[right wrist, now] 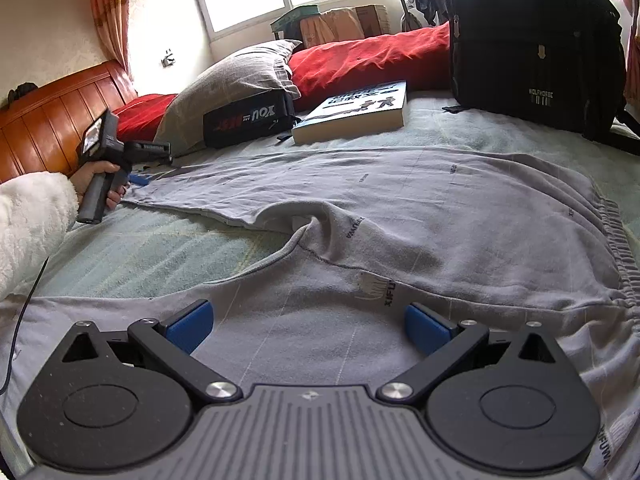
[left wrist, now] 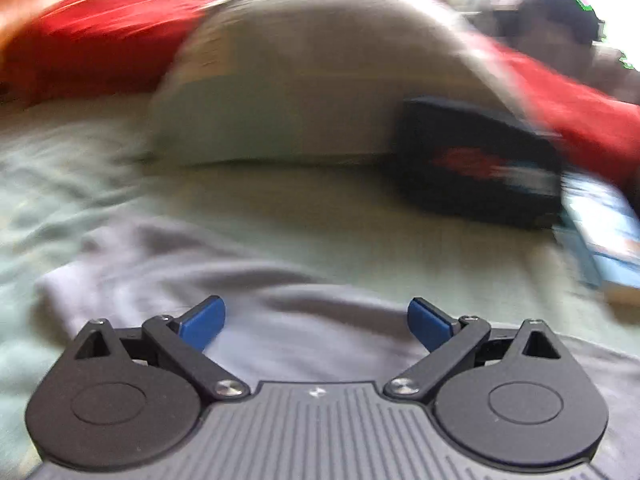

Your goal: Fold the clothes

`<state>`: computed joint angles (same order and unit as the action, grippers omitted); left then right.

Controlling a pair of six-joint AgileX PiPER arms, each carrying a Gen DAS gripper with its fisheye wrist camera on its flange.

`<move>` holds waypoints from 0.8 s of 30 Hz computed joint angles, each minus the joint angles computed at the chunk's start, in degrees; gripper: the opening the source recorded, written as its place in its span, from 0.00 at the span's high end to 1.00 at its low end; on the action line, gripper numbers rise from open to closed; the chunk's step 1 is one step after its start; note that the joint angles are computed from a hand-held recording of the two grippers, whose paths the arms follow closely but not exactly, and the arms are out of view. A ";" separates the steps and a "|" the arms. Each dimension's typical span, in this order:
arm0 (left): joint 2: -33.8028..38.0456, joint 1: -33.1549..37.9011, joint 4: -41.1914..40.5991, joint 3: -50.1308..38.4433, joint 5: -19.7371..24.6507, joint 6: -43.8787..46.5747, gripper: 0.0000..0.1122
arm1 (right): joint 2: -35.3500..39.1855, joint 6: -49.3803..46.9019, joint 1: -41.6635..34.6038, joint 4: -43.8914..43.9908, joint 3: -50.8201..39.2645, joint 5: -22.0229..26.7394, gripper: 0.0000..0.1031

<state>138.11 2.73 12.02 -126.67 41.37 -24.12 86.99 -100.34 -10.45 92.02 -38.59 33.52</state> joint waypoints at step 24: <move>-16.41 -26.23 -21.35 23.59 -3.09 35.48 0.12 | -11.17 17.54 -6.03 -15.06 0.61 4.51 0.00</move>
